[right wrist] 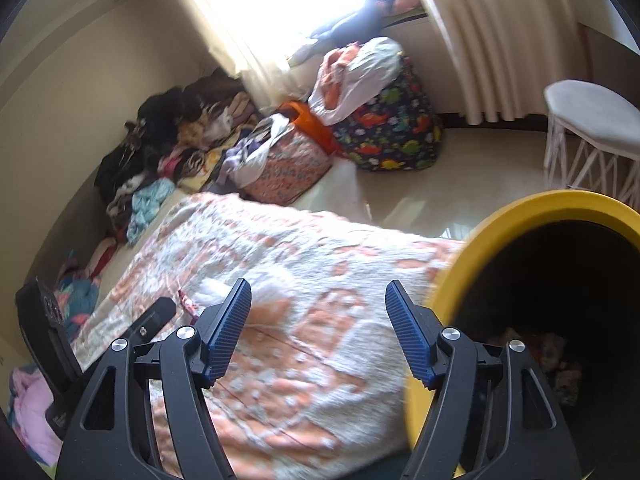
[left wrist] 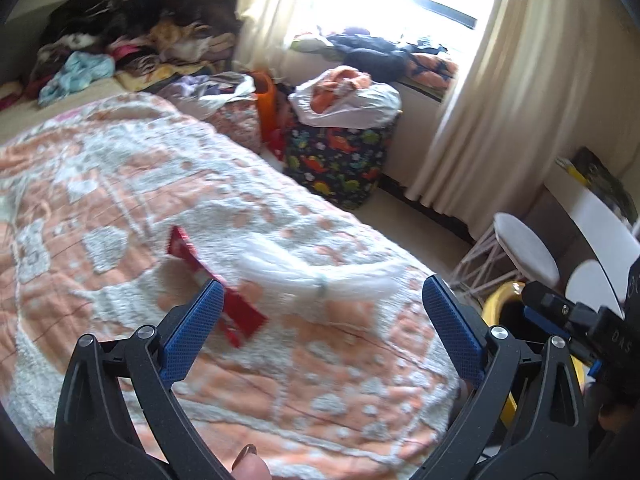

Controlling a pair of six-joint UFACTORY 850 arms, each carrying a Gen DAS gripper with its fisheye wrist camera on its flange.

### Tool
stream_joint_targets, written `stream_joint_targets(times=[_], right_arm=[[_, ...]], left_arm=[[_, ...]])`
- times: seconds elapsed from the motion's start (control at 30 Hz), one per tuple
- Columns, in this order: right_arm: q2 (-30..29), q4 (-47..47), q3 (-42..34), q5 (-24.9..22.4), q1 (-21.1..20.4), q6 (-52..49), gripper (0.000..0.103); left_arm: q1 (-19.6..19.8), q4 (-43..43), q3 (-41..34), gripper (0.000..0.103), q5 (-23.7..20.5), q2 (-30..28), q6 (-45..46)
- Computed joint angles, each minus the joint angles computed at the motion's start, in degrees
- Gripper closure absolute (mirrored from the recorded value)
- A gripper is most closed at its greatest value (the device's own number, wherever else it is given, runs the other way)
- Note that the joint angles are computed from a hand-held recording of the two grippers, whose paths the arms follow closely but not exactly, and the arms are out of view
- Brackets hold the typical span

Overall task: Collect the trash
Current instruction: 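Move both open tools back toward the remaining trash on the bed, then grasp the red candy wrapper with the left tool while the right tool grasps the white bag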

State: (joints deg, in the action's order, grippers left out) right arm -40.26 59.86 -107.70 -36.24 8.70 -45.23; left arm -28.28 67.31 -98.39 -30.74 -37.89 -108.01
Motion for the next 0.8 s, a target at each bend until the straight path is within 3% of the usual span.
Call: stream_joint_targets(times=[0.33,0.57,0.63,0.67,0.7,0.8], right_arm=[[-11.27,-12.54,-16.96,-5.76,4.86,18.07,0.036],[-22.49,-18.24,-34.54,-12.90,6.20,31.18,0.038],[-25.17,-16.57,-38.30,-15.62,5.97,32.10,0.057],[-25.88,-15.31,-39.10,-16.72,5.87,31.98,0.076],[-25.23,-14.54,-37.50,-16.59,5.83,31.25,0.084],[-19.60,-12.05,-27.32,-12.32,5.73,25.36,0.090]], left_arm=[[4.41,4.56,8.61,0.013,5.02,3.68,-15.22],[5.78,5.37,10.06,0.034,9.76,3.34,-19.67],[6.09,4.94,9.94,0.037,10.81,3.05,-19.83],[6.26,4.45,9.92,0.039,11.38,2.91,-19.76],[6.41,4.08,9.82,0.040,11.80,2.75,-19.72],[6.66,3.05,9.46,0.046,12.35,2.36,-19.30]])
